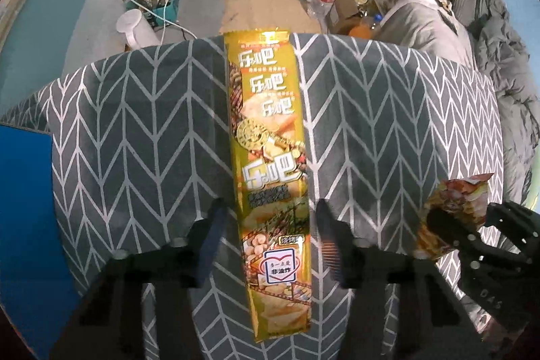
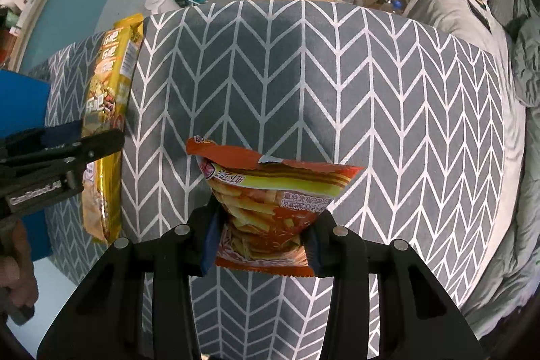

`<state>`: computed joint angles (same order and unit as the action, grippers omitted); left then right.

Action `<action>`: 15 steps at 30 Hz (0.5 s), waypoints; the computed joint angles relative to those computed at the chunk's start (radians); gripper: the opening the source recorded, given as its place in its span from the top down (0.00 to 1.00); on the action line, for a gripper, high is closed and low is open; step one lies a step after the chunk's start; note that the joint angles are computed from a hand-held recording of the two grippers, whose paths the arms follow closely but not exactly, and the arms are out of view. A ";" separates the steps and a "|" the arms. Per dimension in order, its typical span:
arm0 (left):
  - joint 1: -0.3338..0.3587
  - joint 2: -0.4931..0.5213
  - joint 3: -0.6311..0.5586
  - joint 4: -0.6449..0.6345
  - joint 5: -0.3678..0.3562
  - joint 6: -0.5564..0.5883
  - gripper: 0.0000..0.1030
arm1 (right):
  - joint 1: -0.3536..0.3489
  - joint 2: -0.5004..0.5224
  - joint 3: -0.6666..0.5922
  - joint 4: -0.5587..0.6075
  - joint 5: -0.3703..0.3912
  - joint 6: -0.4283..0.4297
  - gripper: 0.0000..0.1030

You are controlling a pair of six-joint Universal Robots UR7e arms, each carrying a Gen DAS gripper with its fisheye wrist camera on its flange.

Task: Organize snacks
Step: 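Grasp the long yellow biscuit packet with the left gripper while the right gripper grasps the orange chip bag, then lift both snacks and carry them over the cardboard box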

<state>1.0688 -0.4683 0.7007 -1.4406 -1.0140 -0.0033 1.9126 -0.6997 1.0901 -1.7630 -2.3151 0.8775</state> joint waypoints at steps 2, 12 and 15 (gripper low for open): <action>0.003 -0.006 0.010 -0.007 -0.017 0.001 0.65 | 0.007 -0.002 0.004 0.000 -0.002 0.008 0.61; 0.013 -0.047 0.049 -0.017 -0.038 0.029 0.69 | 0.030 0.000 -0.031 0.014 -0.028 0.009 0.61; 0.018 -0.070 0.063 -0.020 -0.052 0.034 0.69 | 0.035 0.008 -0.051 0.018 -0.044 -0.011 0.61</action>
